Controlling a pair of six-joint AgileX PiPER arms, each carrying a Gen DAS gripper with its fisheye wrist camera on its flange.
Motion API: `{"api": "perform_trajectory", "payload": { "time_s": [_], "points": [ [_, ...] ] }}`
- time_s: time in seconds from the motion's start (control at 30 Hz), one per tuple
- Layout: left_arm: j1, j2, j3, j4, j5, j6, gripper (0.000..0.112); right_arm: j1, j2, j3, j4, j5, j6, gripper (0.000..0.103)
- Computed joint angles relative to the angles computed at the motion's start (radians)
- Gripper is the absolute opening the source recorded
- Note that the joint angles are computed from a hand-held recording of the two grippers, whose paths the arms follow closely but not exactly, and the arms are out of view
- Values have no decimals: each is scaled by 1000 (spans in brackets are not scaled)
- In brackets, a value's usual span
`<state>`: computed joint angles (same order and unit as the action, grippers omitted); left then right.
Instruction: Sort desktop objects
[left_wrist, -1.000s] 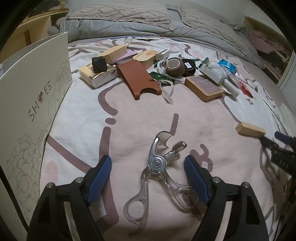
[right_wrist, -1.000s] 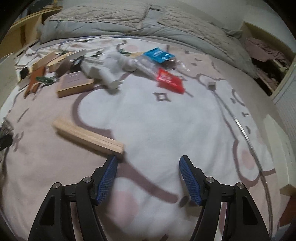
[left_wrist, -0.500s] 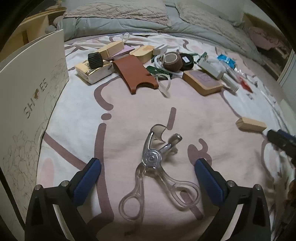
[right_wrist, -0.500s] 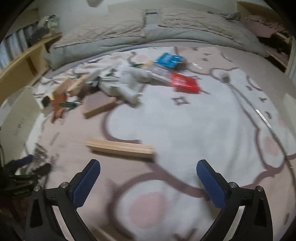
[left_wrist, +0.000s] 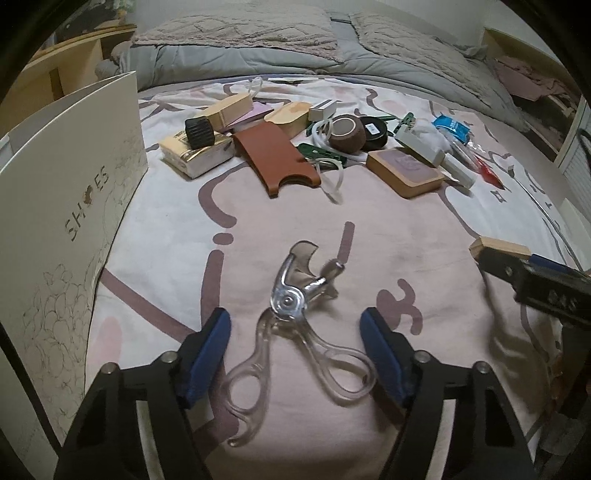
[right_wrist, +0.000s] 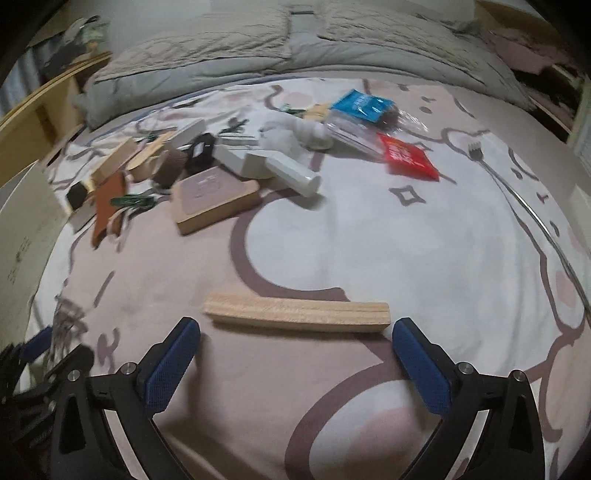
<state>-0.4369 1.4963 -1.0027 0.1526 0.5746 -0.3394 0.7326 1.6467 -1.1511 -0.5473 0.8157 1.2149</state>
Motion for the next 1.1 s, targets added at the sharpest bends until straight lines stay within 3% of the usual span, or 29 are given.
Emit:
{"api": "perform_trajectory", "payload": {
  "time_s": [0.2, 0.53, 0.67, 0.97, 1.1],
  "points": [
    [24, 1, -9, -74, 1, 82, 59, -19, -2, 15, 1, -62, 33, 103],
    [71, 9, -38, -215, 40, 185, 58, 2, 30, -18, -49, -10, 73, 99],
    [78, 16, -56, -212, 66, 178, 57, 33, 40, -29, -94, 27, 85, 99],
    [76, 39, -90, -134, 112, 130, 33, 45, 34, -23, -102, 24, 69, 99],
    [76, 40, -94, -124, 113, 122, 31, 62, 35, -27, -114, 26, 64, 99]
  ]
}}
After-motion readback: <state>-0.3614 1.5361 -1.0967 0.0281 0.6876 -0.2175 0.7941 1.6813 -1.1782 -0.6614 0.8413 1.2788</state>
